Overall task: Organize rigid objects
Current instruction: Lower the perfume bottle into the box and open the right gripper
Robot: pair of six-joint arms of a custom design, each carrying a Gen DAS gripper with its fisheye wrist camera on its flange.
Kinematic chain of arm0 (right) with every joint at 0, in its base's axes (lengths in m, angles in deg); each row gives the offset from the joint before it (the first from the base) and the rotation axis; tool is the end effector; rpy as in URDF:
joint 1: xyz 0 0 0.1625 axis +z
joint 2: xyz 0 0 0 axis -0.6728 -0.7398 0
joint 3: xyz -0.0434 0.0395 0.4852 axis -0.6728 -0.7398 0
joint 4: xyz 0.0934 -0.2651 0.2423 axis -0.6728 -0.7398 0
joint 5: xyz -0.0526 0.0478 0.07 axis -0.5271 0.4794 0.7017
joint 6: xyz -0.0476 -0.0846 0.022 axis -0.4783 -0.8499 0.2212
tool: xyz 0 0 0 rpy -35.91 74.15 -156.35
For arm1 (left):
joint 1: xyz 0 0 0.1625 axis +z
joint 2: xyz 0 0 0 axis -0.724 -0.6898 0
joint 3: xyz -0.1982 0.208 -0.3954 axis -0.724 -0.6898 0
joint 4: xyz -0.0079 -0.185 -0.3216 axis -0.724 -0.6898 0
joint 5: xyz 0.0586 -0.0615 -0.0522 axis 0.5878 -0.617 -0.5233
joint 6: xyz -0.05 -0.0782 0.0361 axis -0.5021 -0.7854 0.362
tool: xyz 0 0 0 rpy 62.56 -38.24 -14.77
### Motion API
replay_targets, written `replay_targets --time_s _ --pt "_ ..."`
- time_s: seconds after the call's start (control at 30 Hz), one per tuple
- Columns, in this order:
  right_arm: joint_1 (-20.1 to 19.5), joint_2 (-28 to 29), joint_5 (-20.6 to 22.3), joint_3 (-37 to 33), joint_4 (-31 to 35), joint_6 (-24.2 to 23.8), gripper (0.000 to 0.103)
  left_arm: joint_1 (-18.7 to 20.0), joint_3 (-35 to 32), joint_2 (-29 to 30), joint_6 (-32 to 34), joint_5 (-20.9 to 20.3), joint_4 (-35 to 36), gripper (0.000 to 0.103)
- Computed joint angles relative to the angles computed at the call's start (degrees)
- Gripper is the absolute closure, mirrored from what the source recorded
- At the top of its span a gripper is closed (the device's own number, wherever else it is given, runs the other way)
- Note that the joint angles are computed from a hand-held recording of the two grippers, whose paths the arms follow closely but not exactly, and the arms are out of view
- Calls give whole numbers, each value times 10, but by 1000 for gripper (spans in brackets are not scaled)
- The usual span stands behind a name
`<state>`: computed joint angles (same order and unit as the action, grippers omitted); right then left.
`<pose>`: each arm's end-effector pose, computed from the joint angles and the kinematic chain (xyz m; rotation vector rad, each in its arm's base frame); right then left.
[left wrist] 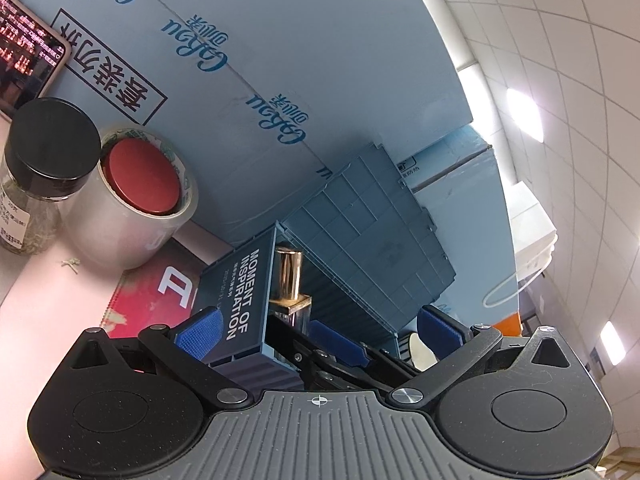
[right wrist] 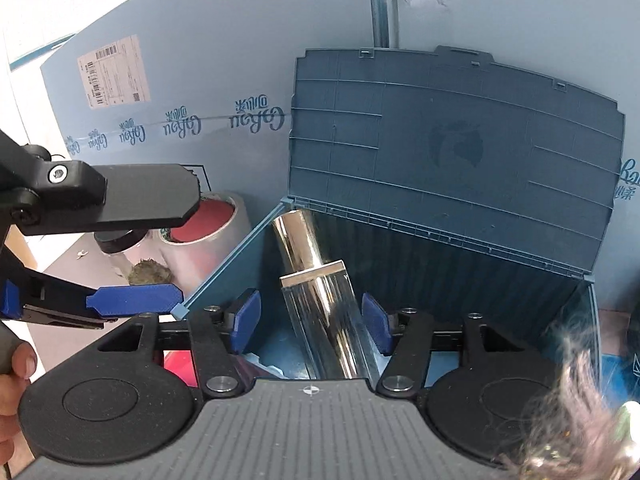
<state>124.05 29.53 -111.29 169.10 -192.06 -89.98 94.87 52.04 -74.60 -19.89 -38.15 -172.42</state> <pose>0.0423 -0.5993 0.2302 0.9973 -2.4632 0.7476 -0.2613 -0.5638 -0.0006 0.1010 -2.7046 1.3066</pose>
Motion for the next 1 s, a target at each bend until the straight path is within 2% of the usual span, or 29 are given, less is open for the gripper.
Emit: replay_targets --time_s 0.1,0.17,0.27,0.37,0.5,0.57,0.67,0.87,1.0 --pt "-1 -3 0 -11 27 8 47 0 1 0 0 -2 -2 0" --pt "4 3 -18 -15 16 7 63 0 1 0 0 -2 -3 0" --pt "0 -1 -8 -19 31 -12 63 0 1 0 -1 -3 -4 0" --pt "6 -1 -19 -19 30 -44 65 -1 1 0 -1 -3 -4 0" --pt "30 4 -72 -17 1 -114 68 -1 1 -1 0 -3 -3 0" --pt "41 5 -106 -21 4 -129 68 -1 2 -1 -1 -5 -3 0" --pt "47 0 -123 -28 17 -124 68 -1 3 -2 -1 -7 -6 0" --pt "56 0 -174 -23 -36 -159 68 0 3 -1 -1 -13 -8 0" --pt "61 8 -211 -27 -61 -200 68 -1 2 0 -1 -13 -8 0"
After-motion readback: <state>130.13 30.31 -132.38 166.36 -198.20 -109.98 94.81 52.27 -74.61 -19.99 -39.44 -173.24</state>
